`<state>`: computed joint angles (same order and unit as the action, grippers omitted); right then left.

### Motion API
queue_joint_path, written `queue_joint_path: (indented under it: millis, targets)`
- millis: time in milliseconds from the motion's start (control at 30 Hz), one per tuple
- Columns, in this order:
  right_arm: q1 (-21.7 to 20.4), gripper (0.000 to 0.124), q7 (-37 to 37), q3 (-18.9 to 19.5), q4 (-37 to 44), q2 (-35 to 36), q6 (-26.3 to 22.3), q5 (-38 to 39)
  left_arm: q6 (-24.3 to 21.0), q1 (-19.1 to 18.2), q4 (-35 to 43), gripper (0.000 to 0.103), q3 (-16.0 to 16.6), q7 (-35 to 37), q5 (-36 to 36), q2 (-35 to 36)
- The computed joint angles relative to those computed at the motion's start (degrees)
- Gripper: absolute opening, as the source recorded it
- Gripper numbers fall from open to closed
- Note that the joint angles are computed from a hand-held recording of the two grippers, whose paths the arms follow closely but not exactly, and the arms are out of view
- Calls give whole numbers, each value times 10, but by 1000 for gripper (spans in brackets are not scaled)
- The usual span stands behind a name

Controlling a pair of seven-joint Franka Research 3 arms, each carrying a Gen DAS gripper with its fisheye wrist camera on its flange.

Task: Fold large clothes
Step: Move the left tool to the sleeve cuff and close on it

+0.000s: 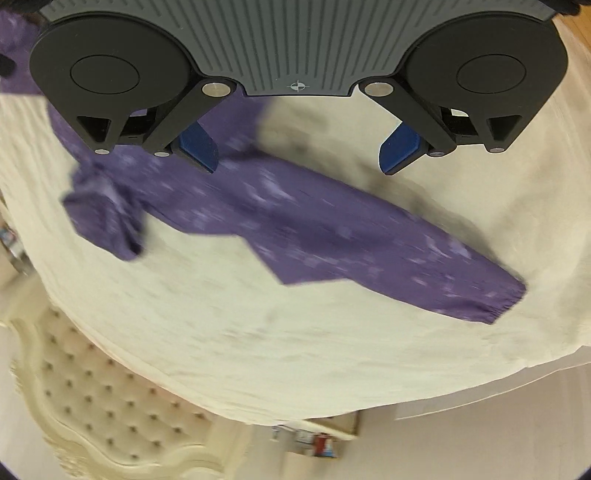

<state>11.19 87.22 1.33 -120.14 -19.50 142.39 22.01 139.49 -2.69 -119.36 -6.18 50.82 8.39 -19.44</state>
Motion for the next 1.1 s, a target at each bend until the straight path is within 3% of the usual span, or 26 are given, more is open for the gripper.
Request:
queue_joint_path:
  millis: [167, 367, 500, 767, 833, 900, 933, 1000, 1100]
  targets:
    - [3, 102, 85, 40, 48, 42, -16, -53, 23, 26, 12, 95, 49, 79, -28, 44]
    - [31, 102, 173, 62, 127, 113, -34, -114, 53, 71, 33, 95, 71, 135, -56, 92]
    - [54, 102, 213, 65, 176, 153, -41, -148, 69, 100, 45, 95, 77, 133, -84, 125]
    - [93, 102, 233, 59, 254, 208, -87, -182, 103, 132, 44, 93, 85, 163, -240, 162]
    - [98, 102, 231, 57, 267, 216, -99, -181, 100, 139, 48, 81, 85, 156, -265, 165]
    - [102, 102, 227, 55, 273, 220, -106, -181, 107, 144, 45, 34, 84, 168, -285, 164]
    - [103, 102, 225, 54, 273, 220, -108, -181, 115, 145, 39, 24, 85, 179, -302, 160]
    - [104, 102, 223, 52, 271, 219, -112, -179, 135, 144, 28, 14, 83, 191, -326, 152]
    - [103, 102, 220, 50, 258, 211, -114, -174, 175, 135, 19, 10, 75, 197, -299, 134]
